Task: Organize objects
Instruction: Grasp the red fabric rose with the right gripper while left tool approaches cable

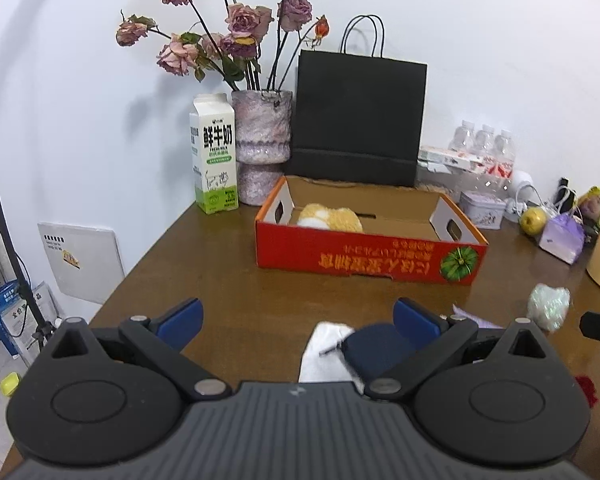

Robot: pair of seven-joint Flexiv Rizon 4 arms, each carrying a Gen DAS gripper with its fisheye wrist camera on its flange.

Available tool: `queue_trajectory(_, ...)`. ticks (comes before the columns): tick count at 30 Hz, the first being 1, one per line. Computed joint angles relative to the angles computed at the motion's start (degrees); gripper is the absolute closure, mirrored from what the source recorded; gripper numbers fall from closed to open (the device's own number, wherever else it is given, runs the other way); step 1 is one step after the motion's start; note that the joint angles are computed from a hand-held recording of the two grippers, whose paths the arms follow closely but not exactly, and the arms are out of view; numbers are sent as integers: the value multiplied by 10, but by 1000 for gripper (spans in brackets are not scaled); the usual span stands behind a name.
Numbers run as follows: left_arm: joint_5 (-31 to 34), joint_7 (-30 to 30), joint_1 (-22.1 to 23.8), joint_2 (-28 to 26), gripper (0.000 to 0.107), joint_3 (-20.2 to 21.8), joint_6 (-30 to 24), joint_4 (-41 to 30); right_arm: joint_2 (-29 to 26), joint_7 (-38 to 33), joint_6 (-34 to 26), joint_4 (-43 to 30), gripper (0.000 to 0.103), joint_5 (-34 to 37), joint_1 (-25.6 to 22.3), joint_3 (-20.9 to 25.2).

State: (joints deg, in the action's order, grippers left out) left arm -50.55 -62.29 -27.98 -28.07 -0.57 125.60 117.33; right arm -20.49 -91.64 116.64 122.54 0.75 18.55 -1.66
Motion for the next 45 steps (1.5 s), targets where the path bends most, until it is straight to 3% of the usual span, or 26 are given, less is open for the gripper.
queue_trajectory(8, 37, -36, 8, 14, 4, -6, 25, 52, 12, -15, 42, 64, 0, -13, -37, 24)
queue_trajectory(17, 21, -21, -7, 19, 4, -4, 37, 88, 6, -5, 86, 115, 0, -53, -89, 50)
queue_trajectory(20, 41, -38, 6, 24, 4, -12, 26, 102, 0, -3, 89, 123, 0, -67, -98, 50)
queue_trajectory(32, 26, -53, -12, 24, 4, -2, -13, 120, -43, 31, 71, 108, 2, -126, -144, 58)
queue_trajectory(38, 52, -87, -1, 28, 4, 0, -27, 124, -70, 81, 32, 69, 15, -178, -177, 76)
queue_trajectory(45, 41, -75, -16, 23, 4, 16, -44, 114, -81, 98, 33, 59, 48, -204, -184, 80)
